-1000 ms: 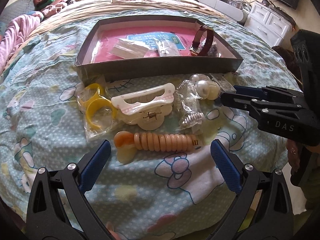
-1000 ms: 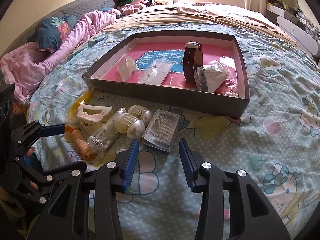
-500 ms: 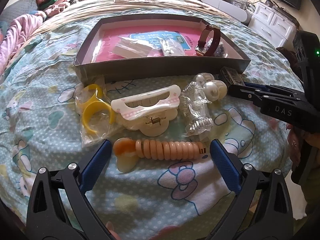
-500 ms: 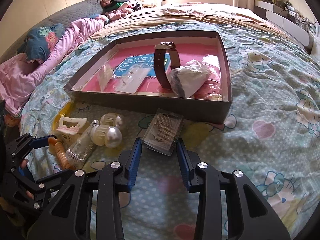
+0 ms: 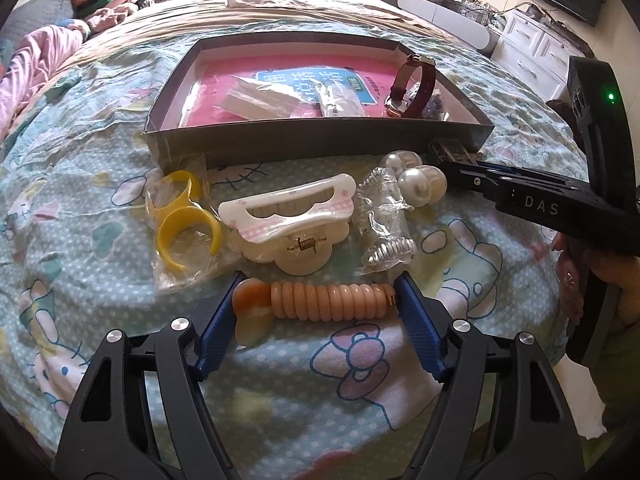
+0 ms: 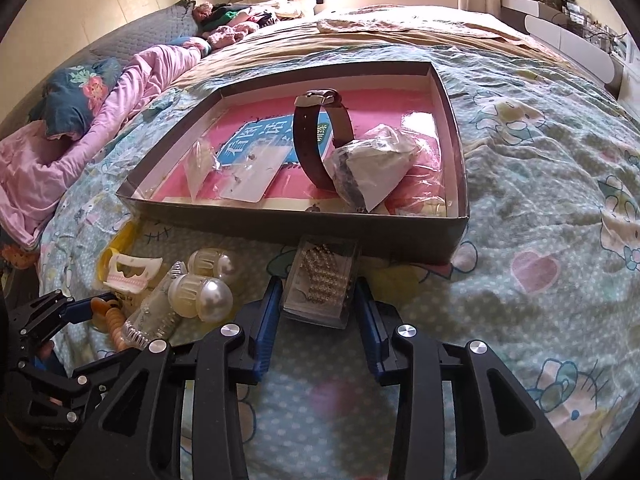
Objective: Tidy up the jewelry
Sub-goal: 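Grasp the orange beaded toy with the left tool while the right grasps the clear pin box, then lower the orange toy into the box lid and open the left tool while the right releases the pin box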
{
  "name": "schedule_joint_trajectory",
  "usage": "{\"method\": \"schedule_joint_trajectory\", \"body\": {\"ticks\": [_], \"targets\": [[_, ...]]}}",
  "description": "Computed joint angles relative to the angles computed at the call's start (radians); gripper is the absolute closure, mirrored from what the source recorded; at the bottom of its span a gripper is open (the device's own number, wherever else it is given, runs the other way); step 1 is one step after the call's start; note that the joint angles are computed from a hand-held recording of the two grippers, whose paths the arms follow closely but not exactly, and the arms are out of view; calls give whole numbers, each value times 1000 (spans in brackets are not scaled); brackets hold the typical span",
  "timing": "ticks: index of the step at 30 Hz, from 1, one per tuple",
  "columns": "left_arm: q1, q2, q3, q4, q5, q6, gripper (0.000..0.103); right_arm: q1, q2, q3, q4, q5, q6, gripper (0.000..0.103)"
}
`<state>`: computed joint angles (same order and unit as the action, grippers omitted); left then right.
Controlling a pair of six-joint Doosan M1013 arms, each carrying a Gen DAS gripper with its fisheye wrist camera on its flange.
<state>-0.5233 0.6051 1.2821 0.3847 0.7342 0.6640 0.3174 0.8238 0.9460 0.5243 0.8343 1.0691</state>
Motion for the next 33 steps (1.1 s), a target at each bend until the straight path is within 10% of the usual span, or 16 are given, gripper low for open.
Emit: {"method": "schedule_joint_trajectory", "body": {"ticks": [33], "targets": [[34,-139,140,308,-63,-428,36,27,-76,54,230,32,-303,69]]}}
